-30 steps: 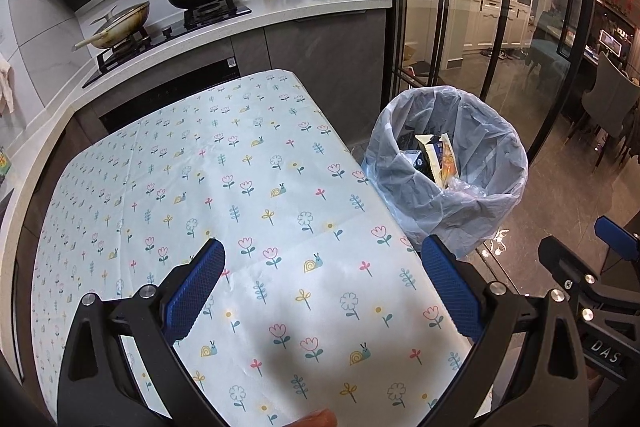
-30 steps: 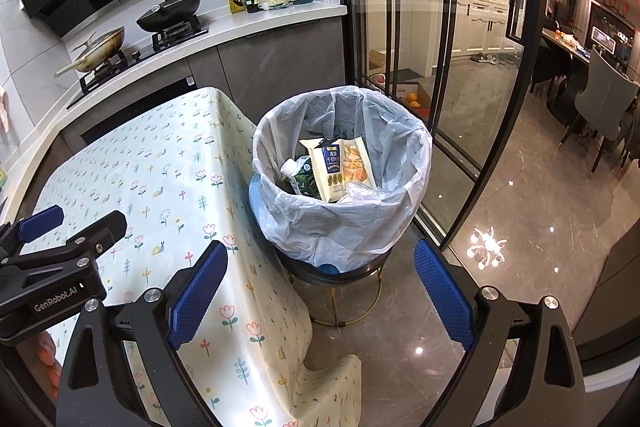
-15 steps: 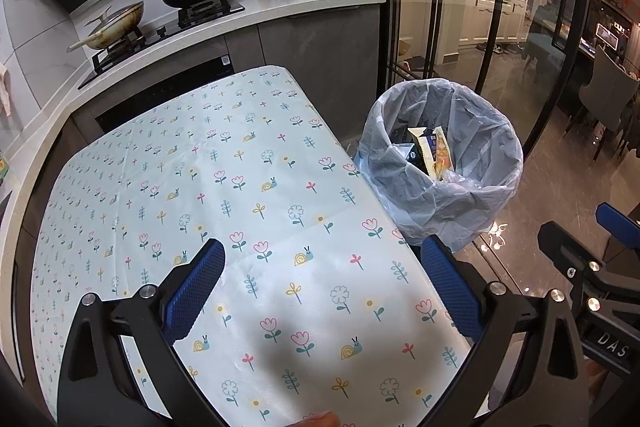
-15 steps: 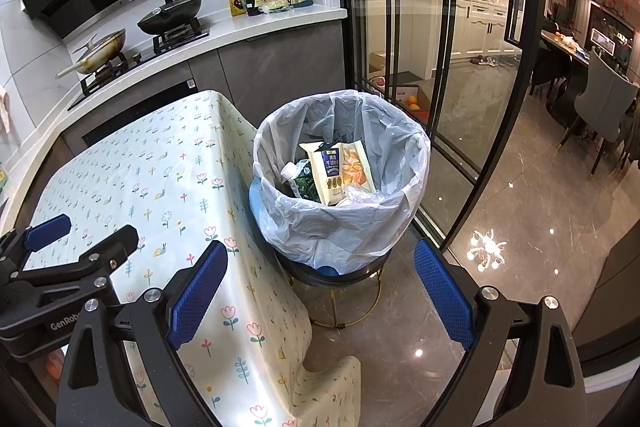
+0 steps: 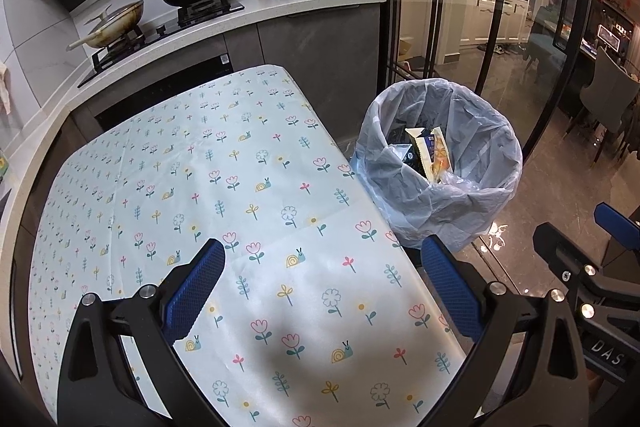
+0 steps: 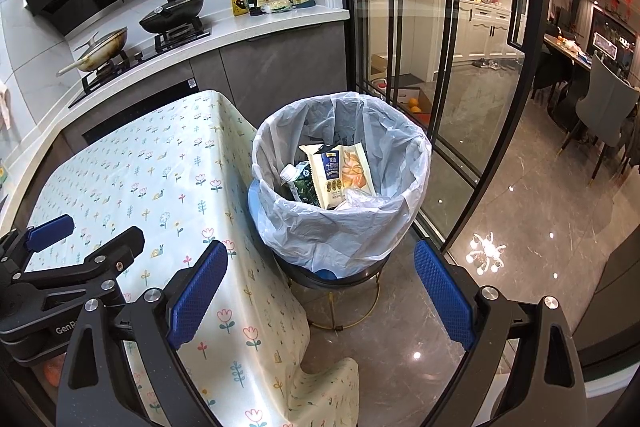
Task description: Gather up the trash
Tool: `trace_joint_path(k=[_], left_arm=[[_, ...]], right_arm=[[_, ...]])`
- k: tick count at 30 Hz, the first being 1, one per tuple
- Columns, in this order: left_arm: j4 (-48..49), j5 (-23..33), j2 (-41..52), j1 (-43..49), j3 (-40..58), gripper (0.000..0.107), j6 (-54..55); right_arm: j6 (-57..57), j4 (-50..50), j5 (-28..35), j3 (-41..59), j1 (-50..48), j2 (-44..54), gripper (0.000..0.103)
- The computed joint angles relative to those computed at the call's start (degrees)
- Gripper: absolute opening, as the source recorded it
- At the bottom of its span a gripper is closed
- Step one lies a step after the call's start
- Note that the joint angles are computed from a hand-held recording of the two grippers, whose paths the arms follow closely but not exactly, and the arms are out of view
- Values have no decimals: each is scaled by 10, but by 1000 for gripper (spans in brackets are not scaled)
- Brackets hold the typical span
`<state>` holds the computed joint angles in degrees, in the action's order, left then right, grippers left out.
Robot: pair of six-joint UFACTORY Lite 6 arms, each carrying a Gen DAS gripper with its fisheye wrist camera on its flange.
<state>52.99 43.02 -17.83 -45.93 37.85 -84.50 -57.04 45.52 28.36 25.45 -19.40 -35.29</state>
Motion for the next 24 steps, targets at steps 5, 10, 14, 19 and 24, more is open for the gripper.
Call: trace_joint_path(k=[5,10,14,19,24], left_arm=[[3,-1,13,-3,10,94,-5],[7,1,23,-5,16,94,-13],[7,0,28,-3,17,94,-14],[7,0,28,-1,18,94,-13],[6,-2,27,3,18,94,-8]], right_arm=[[-27,20,3,5,-13,12,91],[-34,24,4,9,-18,20,91],[-42,28,5,12,-22,25,91],[-40,27,5,12,-21,25,91],[-39,27,5,13,-20,26,91]])
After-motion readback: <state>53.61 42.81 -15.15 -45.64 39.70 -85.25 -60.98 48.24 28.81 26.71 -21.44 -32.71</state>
